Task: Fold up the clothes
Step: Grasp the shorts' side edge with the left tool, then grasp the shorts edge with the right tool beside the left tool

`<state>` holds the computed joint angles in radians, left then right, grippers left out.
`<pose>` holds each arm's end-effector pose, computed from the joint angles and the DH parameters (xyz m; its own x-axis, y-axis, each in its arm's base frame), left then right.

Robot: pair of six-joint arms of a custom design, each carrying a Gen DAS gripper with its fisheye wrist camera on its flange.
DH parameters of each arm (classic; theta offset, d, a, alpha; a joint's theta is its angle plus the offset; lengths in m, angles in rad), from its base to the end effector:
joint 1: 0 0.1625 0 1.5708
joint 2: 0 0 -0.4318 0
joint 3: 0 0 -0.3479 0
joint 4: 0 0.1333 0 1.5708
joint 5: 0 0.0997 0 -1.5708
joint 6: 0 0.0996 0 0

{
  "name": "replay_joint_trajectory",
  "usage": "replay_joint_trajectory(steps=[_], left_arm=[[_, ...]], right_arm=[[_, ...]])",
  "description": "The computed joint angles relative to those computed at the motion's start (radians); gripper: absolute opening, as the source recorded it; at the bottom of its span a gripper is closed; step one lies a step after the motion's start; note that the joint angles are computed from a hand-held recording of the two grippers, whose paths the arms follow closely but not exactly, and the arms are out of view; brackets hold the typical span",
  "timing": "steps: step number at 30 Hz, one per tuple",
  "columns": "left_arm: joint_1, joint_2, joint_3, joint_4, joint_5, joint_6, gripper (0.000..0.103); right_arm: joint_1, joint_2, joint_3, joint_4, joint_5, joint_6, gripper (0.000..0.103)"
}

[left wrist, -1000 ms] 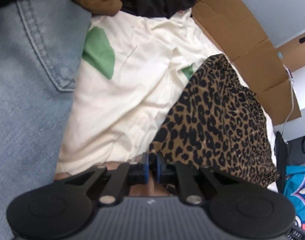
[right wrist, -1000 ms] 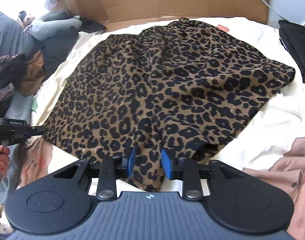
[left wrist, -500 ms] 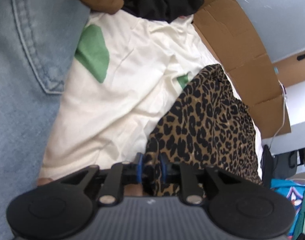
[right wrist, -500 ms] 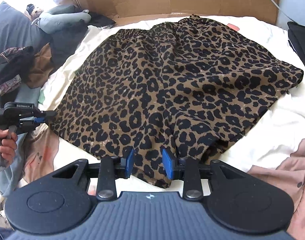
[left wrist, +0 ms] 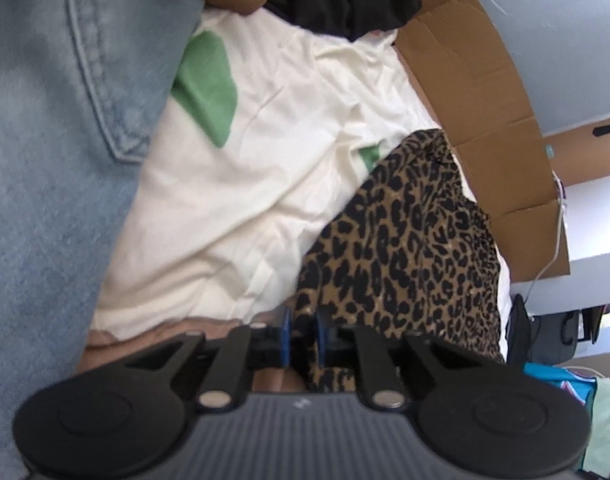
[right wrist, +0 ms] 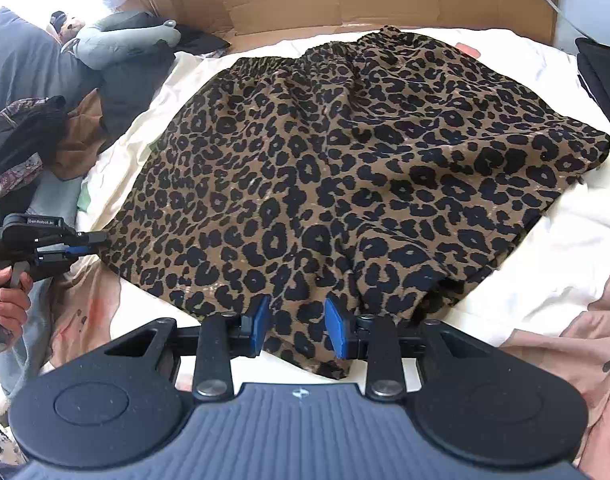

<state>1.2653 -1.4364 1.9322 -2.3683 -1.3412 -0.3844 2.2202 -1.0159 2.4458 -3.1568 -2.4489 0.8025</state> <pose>0.0020 -0.5122 0.3619 -0.9874 -0.1298 -0.0900 -0.0897 0.9298 -0.3569 0.2778 -0.2722 0.1377 -0.8333 0.3636 0.4165 0.0027 0.7559 -0.6547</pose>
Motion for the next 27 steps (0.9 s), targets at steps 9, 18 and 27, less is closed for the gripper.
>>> replay_joint_trajectory(steps=[9,18,27], left_arm=[[-0.092,-0.018,-0.015,0.059,0.102,0.007,0.005],[-0.201,-0.024,-0.002,0.038,0.126,-0.022,0.004],[-0.29,0.013,0.006,0.026,0.09,-0.042,0.004]], right_arm=[[0.016,0.011,-0.013,-0.033,-0.005,-0.02,0.038],[0.0,0.048,-0.047,-0.165,0.033,-0.164,0.038],[-0.059,0.143,-0.138,-0.359,0.183,-0.413,0.038]])
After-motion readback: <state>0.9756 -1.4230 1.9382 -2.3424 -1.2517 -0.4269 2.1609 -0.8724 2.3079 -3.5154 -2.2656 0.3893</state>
